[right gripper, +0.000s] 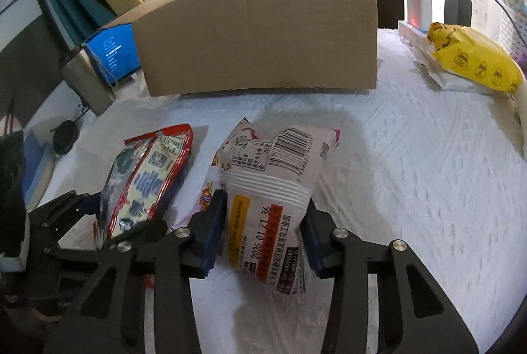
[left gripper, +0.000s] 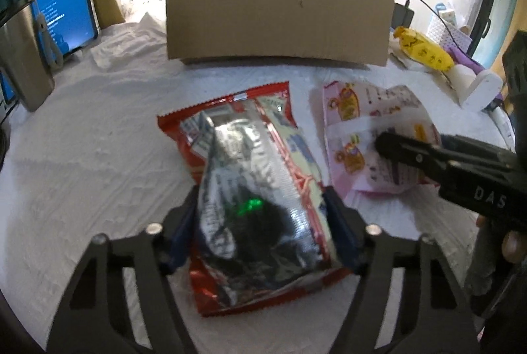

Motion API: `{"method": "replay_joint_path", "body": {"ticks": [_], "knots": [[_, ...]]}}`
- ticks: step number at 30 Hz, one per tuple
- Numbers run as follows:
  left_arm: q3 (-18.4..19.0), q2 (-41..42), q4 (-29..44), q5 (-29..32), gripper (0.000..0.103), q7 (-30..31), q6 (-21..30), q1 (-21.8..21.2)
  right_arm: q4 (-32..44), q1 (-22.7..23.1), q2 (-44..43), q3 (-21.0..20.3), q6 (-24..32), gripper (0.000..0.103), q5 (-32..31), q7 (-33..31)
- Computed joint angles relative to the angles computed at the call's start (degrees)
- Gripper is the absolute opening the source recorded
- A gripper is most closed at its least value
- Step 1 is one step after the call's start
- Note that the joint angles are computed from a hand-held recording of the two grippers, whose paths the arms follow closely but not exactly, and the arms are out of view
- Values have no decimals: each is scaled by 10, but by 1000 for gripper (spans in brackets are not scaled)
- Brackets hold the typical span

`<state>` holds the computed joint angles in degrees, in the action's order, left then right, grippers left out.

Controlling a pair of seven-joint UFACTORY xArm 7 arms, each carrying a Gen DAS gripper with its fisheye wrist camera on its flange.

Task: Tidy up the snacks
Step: 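Grasp the white-pink printed pack with the right tool while the left tool grasps the red chip bag, then carry both held packs up to the cardboard box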

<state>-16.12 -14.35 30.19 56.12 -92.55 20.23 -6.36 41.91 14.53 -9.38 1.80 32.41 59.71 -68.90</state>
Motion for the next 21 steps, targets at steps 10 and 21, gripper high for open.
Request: {"method": "replay_joint_path", "body": {"ticks": [10, 21], "knots": [[-15, -28, -10, -23, 67, 21, -15, -4, 7, -22, -23, -26, 39, 44, 11, -8], [-46, -99, -10, -51, 67, 70, -14, 35, 51, -31, -29, -32, 74, 45, 33, -15]]}}
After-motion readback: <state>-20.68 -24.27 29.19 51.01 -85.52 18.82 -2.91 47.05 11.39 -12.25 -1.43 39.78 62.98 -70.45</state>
